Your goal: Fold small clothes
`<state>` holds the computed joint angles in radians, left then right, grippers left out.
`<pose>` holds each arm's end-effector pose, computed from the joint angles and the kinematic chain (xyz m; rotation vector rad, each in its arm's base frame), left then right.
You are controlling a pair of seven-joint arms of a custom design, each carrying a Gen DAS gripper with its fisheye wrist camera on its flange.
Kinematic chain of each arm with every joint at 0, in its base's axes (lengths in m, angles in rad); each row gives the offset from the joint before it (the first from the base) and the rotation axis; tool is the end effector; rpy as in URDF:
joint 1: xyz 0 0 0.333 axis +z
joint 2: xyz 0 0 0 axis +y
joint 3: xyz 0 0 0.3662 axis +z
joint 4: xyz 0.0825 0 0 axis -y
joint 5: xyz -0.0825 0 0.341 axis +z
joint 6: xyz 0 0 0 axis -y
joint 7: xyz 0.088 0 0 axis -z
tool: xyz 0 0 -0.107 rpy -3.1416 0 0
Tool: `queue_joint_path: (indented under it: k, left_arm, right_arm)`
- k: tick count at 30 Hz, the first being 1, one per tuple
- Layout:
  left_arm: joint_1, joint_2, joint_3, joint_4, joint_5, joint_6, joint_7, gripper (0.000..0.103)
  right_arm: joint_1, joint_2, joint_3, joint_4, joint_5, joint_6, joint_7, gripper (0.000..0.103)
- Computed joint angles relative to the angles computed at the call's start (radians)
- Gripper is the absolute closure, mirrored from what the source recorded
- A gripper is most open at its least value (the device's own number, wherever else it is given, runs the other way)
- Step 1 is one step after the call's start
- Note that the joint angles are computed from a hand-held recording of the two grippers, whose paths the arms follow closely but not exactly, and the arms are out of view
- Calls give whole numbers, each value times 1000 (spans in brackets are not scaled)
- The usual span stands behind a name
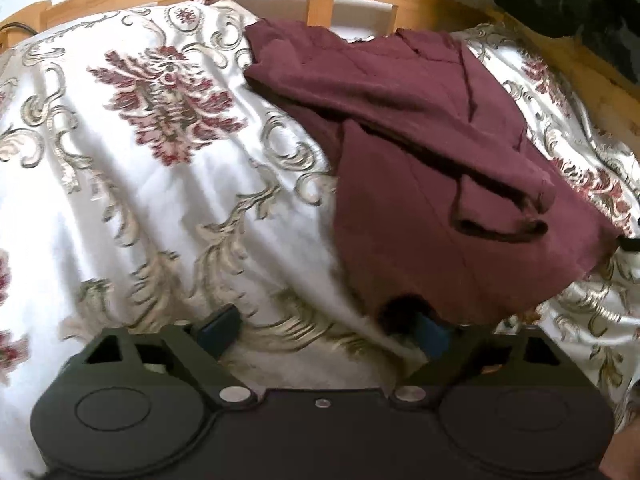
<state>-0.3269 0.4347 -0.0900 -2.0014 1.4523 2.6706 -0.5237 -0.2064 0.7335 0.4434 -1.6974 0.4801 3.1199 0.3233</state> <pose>0.5418 -0.2672 0.3257 -2.0987 1.3626 -0.6659 0.7194 0.0534 0.3364 -2.2806 0.9384 -0.6871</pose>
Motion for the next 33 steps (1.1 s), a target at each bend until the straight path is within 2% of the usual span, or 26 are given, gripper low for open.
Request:
queue_joint_path:
  k: [2, 3, 6, 8, 11, 12, 14, 15, 16, 17, 20, 24, 28, 31, 33]
  left_arm:
    - [-1, 19, 6, 28, 46, 23, -46, 47]
    - [-5, 28, 10, 44, 86, 33, -78, 52]
    - [-15, 48, 4, 78, 107, 6, -50, 55]
    - [-8, 59, 0, 88, 85, 17, -42, 55]
    - [-7, 59, 7, 77, 91, 35, -106, 54]
    - [-7, 56, 7, 70, 94, 36, -120, 54]
    - [-6, 56, 6, 67, 91, 34, -115, 54]
    - [-10, 56, 5, 68, 88, 27, -107, 54]
    - [-11, 57, 5, 71, 85, 23, -96, 54]
    - [-14, 57, 5, 73, 83, 17, -81, 57]
    - [-37, 56, 5, 81, 68, -41, -12, 66]
    - [-73, 63, 1, 105, 49, -132, 115, 67]
    - [-108, 83, -2, 134, 15, -210, 255, 64]
    - [-129, 88, -1, 143, 14, -243, 299, 60]
    - [-136, 85, 1, 142, 14, -257, 289, 59]
  right_arm:
    - [50, -13, -54, -30, -33, 55, -6, 17]
    - [56, -15, -57, -49, -57, 89, -16, 18]
    - [35, 3, -20, -98, -153, 217, -62, 22]
    - [16, 25, 9, -109, -220, 261, -77, 25]
    - [-6, 68, 48, -120, -336, 340, -102, 33]
    - [-15, 86, 61, -116, -376, 358, -107, 39]
    - [-4, 98, 51, -105, -418, 354, -101, 53]
    - [0, 101, 48, -101, -433, 344, -93, 72]
    - [-3, 104, 51, -96, -446, 335, -78, 96]
    - [-18, 107, 67, -96, -460, 332, -60, 99]
    - [-115, 129, 175, -109, -515, 347, 14, 100]
    - [-210, 155, 280, -90, -535, 313, 143, 100]
    - [-217, 161, 280, -58, -539, 288, 236, 100]
    - [-203, 154, 257, -11, -498, 210, 336, 100]
    - [-192, 156, 240, 39, -450, 126, 387, 100]
